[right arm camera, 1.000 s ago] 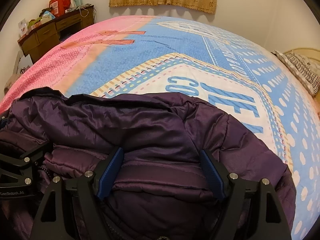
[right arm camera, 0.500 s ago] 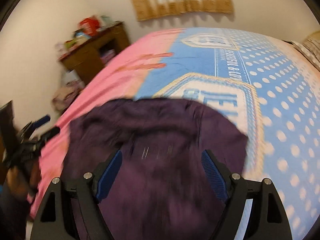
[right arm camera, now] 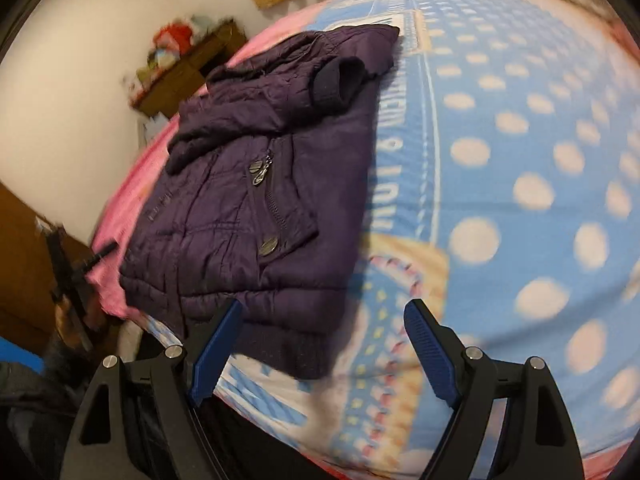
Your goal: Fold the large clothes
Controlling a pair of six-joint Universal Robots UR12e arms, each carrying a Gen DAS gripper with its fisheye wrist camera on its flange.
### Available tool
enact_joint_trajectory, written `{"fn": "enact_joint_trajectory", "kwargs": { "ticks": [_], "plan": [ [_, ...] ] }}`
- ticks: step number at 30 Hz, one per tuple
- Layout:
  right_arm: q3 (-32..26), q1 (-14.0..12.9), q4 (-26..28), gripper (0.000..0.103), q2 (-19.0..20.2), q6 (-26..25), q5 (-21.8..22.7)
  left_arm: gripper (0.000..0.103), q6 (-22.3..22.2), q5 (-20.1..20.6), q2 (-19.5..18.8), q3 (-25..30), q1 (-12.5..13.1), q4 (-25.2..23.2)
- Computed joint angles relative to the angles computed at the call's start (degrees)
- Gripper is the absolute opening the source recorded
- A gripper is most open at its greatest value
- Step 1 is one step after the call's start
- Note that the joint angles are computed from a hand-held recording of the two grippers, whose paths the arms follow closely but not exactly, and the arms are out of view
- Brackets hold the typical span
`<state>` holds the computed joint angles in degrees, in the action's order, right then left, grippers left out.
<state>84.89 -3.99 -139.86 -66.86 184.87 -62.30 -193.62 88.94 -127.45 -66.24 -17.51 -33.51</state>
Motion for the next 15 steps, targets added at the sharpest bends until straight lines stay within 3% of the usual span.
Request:
{"fn": "enact_joint_trajectory", "kwargs": {
  "ticks": [4, 5, 6, 7, 8, 9, 11, 15],
  "plan": [
    [1.68, 1.17, -12.32, 0.082, 2.10, 5.15, -1.28, 0.101, 2.04, 2.41, -1.56, 0.37, -1.14, 1.09],
    [1.47, 1.41, -13.20, 0.080, 2.36, 5.55, -1.95, 0.096, 2.16, 2.44, -1.94, 0.42, -1.31, 1.60],
    [1.43, 1.62, -13.91, 0.063, 2.55, 6.40, -2.16, 0.093, 1.79, 1.98, -2.12, 0.39, -1.29, 1.59],
    [1.39, 1.52, -13.14, 0.053, 2.61, 6.97, -0.50, 0.086, 0.98, 1.43, -2.14, 0.31, -1.20, 1.15],
    [1.80, 1.68, -13.67, 0.047, 2.40, 7.01, -0.85, 0.068, 0.33, -0.48, -1.77, -0.56, -0.92, 1.83],
    [2.00, 1.40, -13.42, 0.041, 2.05, 6.53, -0.57, 0.057, 0.20, -2.92, -1.17, -1.76, -0.58, 3.02],
    [3.50, 0.70, -14.80, 0.034, 1.38, 8.26, 1.71, 0.041, 2.11, -1.16, -0.69, -2.42, -1.16, 4.27],
    [7.12, -0.68, -19.72, 0.026, -0.58, 12.07, 6.34, 0.028, 3.72, -0.72, 0.67, -3.49, -1.54, 5.67]
  ]
}}
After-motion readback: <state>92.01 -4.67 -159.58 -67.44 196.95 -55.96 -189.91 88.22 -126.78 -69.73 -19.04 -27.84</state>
